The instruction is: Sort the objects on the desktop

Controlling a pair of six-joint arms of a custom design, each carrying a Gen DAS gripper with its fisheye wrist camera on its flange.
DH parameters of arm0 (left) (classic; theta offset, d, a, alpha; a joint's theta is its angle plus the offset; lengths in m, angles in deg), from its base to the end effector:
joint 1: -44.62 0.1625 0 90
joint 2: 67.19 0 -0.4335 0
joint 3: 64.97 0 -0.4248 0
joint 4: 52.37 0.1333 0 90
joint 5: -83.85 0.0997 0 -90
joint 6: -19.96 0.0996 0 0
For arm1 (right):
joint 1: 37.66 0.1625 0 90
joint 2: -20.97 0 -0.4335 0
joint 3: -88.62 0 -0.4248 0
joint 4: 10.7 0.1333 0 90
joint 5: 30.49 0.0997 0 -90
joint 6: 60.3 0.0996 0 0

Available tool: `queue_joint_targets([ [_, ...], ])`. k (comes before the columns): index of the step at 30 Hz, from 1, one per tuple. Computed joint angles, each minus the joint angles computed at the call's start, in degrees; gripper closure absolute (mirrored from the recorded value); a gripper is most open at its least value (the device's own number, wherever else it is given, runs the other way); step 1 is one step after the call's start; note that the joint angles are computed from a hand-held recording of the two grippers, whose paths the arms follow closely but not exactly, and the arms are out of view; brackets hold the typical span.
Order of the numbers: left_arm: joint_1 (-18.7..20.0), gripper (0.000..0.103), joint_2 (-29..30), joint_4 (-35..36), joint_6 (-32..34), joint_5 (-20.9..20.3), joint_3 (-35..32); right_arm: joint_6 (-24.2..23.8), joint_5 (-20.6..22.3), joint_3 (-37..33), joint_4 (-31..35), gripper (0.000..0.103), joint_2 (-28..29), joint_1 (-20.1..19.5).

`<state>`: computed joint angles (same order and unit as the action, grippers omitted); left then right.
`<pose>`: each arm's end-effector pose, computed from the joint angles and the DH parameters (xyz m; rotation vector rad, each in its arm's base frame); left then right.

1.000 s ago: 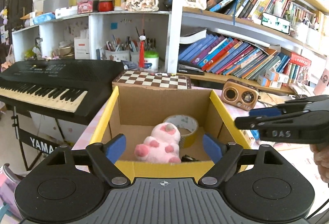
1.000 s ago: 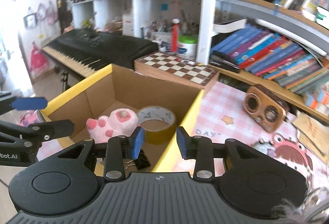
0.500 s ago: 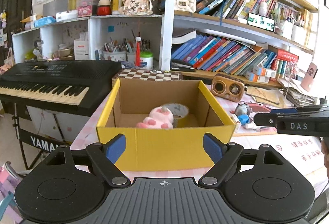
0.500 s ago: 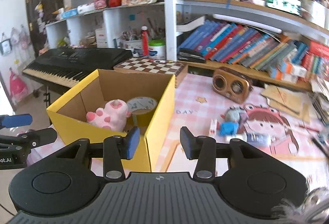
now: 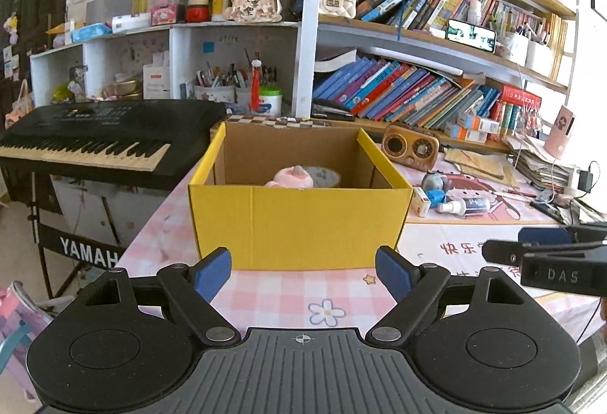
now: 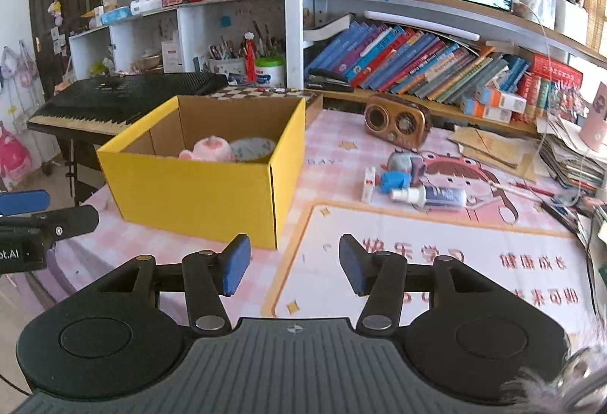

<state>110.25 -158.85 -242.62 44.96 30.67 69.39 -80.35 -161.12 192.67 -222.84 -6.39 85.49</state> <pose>0.0023 -0.4626 0.3491 0.5611 2.1971 -1.2209 0.3890 -0.4705 -0.0336 0.7181 -2.2384 1.0647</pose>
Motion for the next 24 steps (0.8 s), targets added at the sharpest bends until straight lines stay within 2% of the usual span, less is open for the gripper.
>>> queue_joint_targets([
  [7, -1.5, 0.017, -1.7, -1.2, 0.1, 1.2, 3.2, 0.0, -1.1, 2.0, -2.5, 0.046, 0.5, 1.0],
  [15, -3.2, 0.017, -4.3, 1.6, -0.4, 3.2, 5.9, 0.3, -1.0, 3.9, -2.8, 0.039, 0.6, 2.0],
  [17, -3.6, 0.013, -4.8, 2.2, -0.6, 3.5, 6.5, 0.4, -1.1, 4.4, -2.5, 0.035, 0.5, 2.1],
  [24, -4.2, 0.011, -5.9, 4.6, -1.4, 3.8, 7.6, 1.5, -2.5, 5.6, -1.8, 0.026, 0.5, 2.8],
])
